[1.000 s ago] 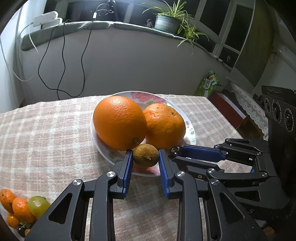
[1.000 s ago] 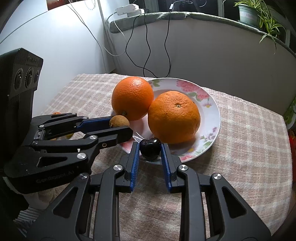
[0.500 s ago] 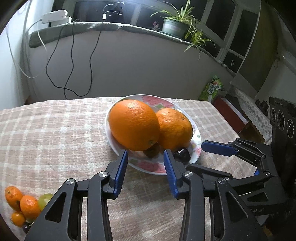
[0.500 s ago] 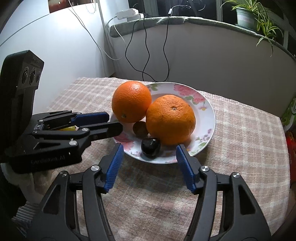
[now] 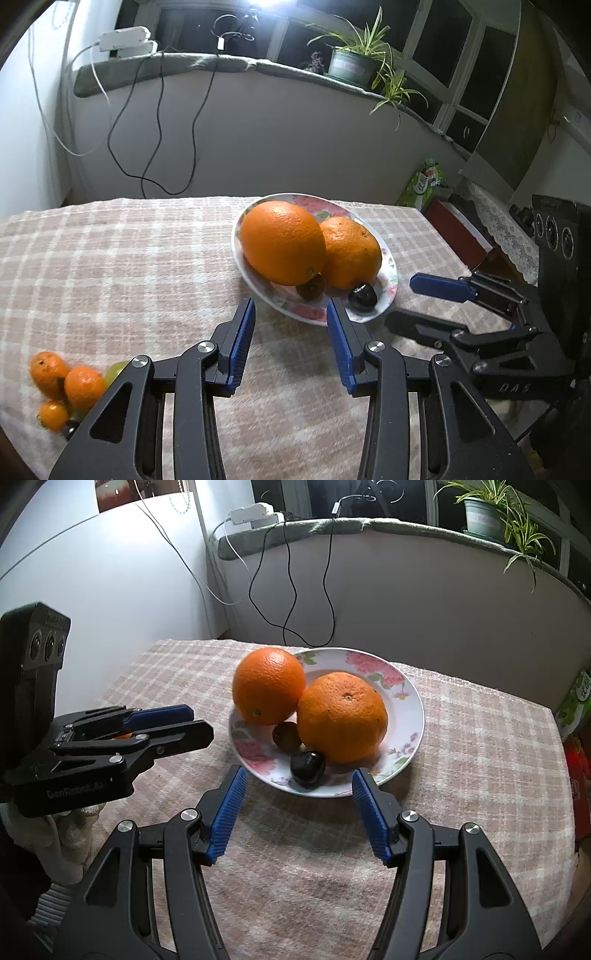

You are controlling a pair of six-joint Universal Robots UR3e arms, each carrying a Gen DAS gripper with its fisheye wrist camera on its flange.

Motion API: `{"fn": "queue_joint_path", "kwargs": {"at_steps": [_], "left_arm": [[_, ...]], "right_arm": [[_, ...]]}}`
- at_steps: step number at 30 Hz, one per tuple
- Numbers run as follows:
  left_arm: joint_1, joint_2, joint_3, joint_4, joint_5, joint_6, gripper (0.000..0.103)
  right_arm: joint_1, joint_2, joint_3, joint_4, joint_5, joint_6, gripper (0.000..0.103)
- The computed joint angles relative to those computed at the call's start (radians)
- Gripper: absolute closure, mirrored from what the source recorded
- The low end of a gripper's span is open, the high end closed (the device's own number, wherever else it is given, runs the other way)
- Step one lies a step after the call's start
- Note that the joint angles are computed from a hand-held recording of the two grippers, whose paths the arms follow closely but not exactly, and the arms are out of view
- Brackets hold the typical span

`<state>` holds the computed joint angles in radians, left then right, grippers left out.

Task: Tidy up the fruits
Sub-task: 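Move both grippers back to the remaining fruit cluster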

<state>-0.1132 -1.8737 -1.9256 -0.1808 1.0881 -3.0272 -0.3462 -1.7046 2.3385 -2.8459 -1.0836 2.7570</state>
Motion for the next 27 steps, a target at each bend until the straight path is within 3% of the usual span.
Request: {"fn": "queue_joint_path", "kwargs": {"at_steps": [15,27], "left_arm": [[0.245,0.258,-0.294,-0.003,-0.070,0.125,0.064],[0.529,0.399,-0.449,-0.118,-0.163,0.278,0.064]], "right_arm": [[0.160,0.038,-0.047,-0.028,-0.036,0.063,0.040],[0.327,0.193,-0.145,-0.088,-0.101,0.117,0.040]]}}
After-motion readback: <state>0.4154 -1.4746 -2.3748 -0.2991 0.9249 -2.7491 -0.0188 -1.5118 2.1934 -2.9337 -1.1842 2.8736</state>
